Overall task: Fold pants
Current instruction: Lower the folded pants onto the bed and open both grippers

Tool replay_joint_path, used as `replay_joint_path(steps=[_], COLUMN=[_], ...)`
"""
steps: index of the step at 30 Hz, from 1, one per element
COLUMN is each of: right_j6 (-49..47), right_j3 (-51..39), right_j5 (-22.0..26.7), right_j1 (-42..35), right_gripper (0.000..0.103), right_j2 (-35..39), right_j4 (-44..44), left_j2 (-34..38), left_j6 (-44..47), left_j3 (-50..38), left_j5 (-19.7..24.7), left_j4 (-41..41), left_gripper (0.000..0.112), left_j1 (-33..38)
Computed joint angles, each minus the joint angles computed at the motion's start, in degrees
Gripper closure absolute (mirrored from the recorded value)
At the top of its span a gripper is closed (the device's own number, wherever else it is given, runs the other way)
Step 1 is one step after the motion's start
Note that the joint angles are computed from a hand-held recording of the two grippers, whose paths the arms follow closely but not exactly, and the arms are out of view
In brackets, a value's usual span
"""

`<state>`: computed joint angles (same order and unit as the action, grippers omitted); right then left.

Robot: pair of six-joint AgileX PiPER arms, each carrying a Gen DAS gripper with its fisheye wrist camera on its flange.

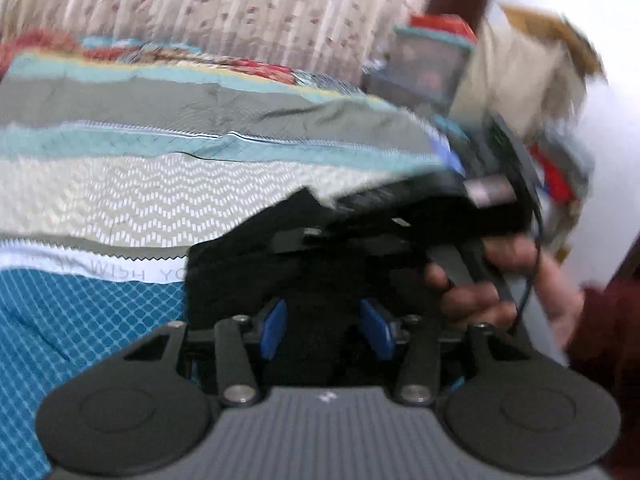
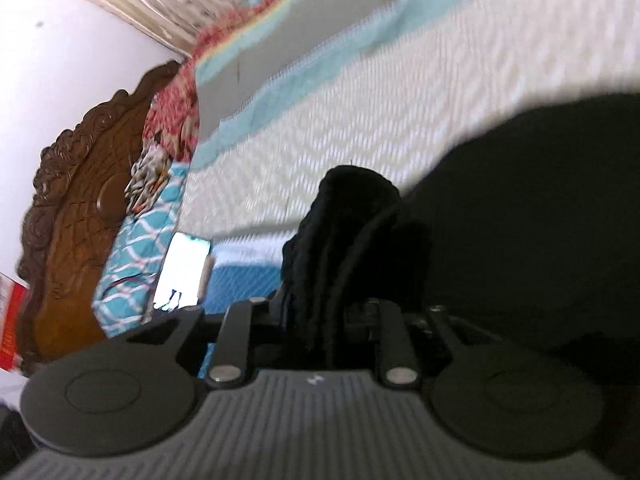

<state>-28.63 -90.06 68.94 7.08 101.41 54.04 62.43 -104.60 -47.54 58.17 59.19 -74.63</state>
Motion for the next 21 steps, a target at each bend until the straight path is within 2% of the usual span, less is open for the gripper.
replay_joint_path(steps=[1, 3, 5, 6, 8, 10, 11, 14, 16, 18, 20, 21], right_j6=[-1.6, -2.7, -2.5, -1.2, 2.5, 7.0, 7.0, -0.4, -7.8, -13.8, -14.5, -12.5], right_j3=[-1.1, -1.8, -0.7, 0.7, 5.9, 10.7, 12.0, 16.7, 19.0, 20.9, 22.4, 22.7], right_j5=[0.4, -2.3, -6.9, -10.6, -20.6, -28.2, -29.4, -31.7, -30.4, -26.7, -26.1, -27.2], right_j1=[-1.3, -1.3, -0.2, 1.4, 4.3, 5.5, 5.1, 2.8, 2.0, 1.0, 2.3, 3.1], right_gripper=[0.077, 0.076, 0.066, 0.061, 0.041, 0.039, 0.039, 0.040, 0.046, 0.052, 0.057, 0.057], right_j2=[0.0, 0.0, -0.4, -1.5, -4.9, -7.9, -9.0, -13.2, -15.1, -16.0, -15.7, -15.0], right_j4=[-0.6, -4.4, -10.4, -14.5, -24.0, -29.0, -28.1, -18.3, -11.5, -6.4, -7.9, -11.3], left_j2=[-1.5, -2.9, -1.8, -0.4, 4.8, 8.8, 10.9, 16.0, 16.8, 17.0, 16.8, 16.6], left_j6=[-0.3, 0.7, 3.7, 5.7, 12.3, 18.2, 19.5, 21.4, 20.9, 22.9, 23.9, 24.5], left_j3=[0.7, 1.7, 1.7, 1.6, -0.4, -1.9, -2.9, -6.3, -7.0, -7.9, -8.5, -9.0], left_j5=[-2.0, -8.2, -14.0, -16.9, -21.8, -24.3, -24.0, -19.6, -18.0, -17.7, -17.1, -16.4], left_j4=[-0.7, -3.9, -7.6, -9.7, -16.6, -22.7, -24.0, -24.8, -24.3, -26.2, -27.2, -27.8], left_gripper=[0.068, 0.071, 0.073, 0.074, 0.081, 0.083, 0.083, 0.083, 0.083, 0.082, 0.081, 0.081], left_j1=[2.4, 9.1, 15.1, 17.8, 22.5, 25.0, 25.2, 23.5, 22.5, 23.7, 24.2, 24.4])
